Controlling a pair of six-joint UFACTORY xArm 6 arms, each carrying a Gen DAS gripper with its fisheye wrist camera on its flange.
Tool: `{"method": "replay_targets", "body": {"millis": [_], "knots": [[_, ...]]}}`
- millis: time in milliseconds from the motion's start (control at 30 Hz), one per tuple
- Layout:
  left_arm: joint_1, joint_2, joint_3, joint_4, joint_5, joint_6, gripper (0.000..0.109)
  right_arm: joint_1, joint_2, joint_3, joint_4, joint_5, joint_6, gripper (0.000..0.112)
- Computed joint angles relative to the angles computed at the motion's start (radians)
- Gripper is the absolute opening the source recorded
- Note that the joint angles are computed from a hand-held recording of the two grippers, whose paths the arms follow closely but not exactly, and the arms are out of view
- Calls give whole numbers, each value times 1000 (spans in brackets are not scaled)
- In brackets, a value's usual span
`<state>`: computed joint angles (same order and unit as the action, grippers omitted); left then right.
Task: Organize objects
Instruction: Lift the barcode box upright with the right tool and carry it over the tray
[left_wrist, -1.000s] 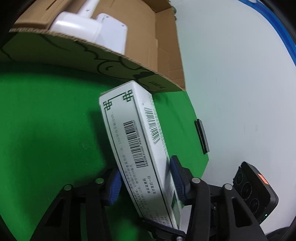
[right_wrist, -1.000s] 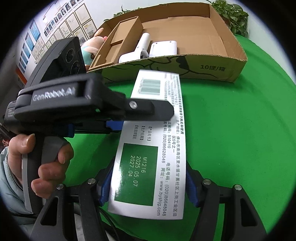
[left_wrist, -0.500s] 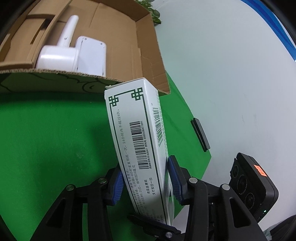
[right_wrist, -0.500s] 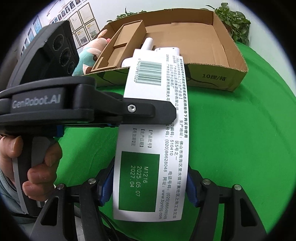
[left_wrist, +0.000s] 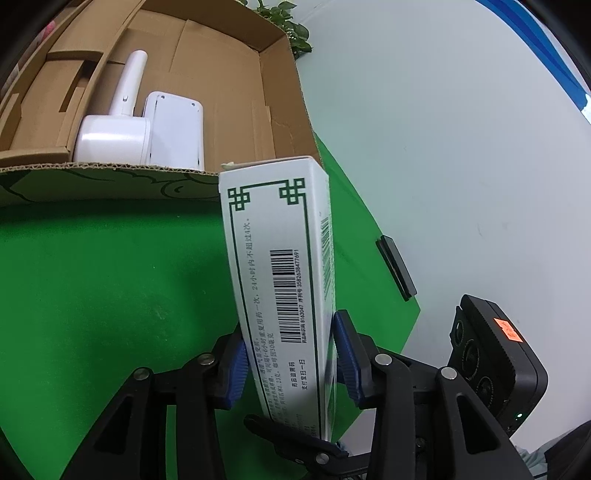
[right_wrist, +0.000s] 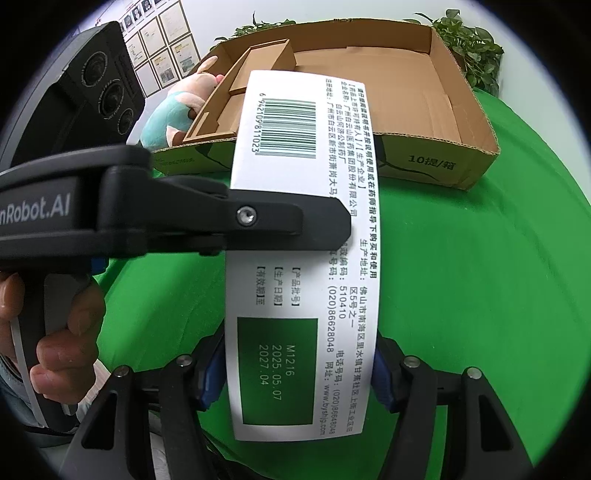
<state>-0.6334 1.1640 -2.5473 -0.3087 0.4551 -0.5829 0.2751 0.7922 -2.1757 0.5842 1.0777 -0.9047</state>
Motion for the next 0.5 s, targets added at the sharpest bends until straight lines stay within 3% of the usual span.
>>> {"method": "replay_targets", "body": {"millis": [500], "knots": [[13,-126,204,-65,-77,82,39,10,-12,10,1,-6,0,62]]}}
